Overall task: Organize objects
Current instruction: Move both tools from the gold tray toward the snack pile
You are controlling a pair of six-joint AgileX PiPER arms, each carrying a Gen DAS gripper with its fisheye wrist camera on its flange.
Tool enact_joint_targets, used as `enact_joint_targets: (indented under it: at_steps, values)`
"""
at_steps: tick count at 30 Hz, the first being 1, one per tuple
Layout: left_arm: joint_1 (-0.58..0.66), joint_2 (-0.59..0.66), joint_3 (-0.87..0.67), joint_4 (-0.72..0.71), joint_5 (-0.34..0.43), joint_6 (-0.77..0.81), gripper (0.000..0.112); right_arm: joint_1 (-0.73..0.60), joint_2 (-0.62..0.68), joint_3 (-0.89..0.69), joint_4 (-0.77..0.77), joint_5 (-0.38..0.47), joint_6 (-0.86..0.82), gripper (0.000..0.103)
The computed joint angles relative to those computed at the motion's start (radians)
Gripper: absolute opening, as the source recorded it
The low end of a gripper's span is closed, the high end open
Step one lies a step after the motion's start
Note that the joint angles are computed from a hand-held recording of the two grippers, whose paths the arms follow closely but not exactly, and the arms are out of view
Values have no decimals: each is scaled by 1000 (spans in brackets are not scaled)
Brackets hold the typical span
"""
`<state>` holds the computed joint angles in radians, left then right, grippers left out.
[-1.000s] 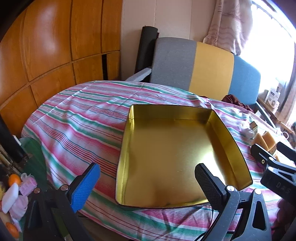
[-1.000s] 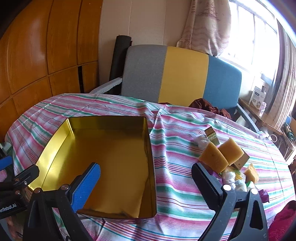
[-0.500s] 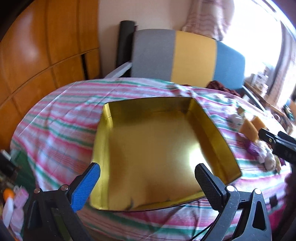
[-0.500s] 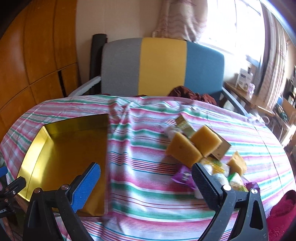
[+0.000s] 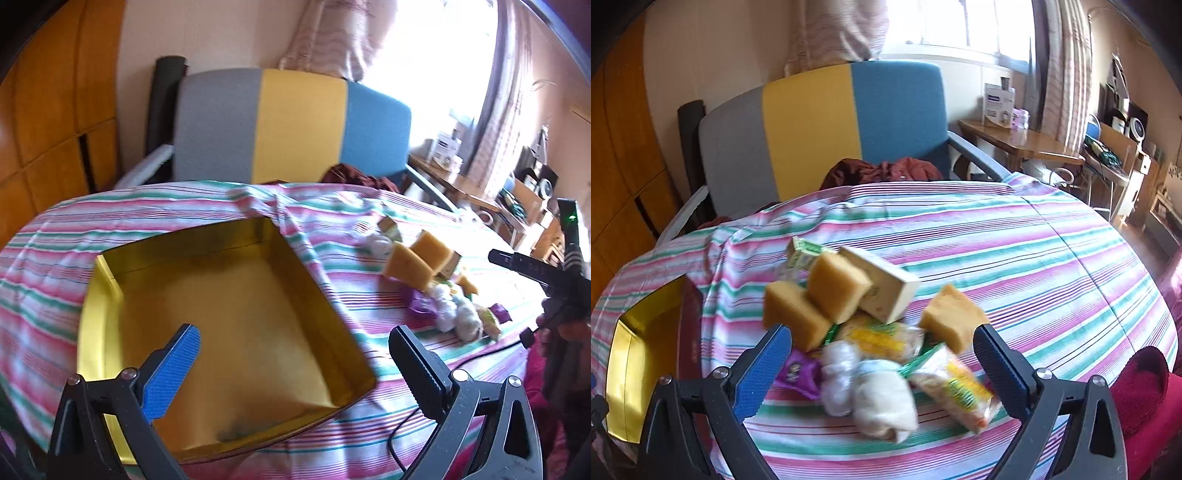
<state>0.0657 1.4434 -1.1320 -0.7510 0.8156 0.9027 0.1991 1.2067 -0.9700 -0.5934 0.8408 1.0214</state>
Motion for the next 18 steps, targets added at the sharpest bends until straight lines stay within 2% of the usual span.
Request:
enact_joint_targets:
  at_steps: [3, 6, 8, 10, 14, 18]
  values:
    - [-71, 37, -54, 40, 30, -57, 103, -118, -29, 56, 55, -100, -68, 101]
    - [-129, 93, -124, 77, 97, -129, 103, -224, -53, 121, 139, -201, -110, 101]
    - [-185, 104, -141, 99, 83, -164, 103, -309, -45, 131, 299, -239, -226, 101]
    - [-260, 108, -149, 162, 36, -229, 103, -368, -60, 152, 407, -287, -299, 101]
    - [-391, 178, -217, 319, -5, -377, 103, -460, -85, 178, 582, -323, -434, 101]
    - [-474, 293, -333, 395, 43, -465, 102, -499, -107, 193, 663, -340, -498, 101]
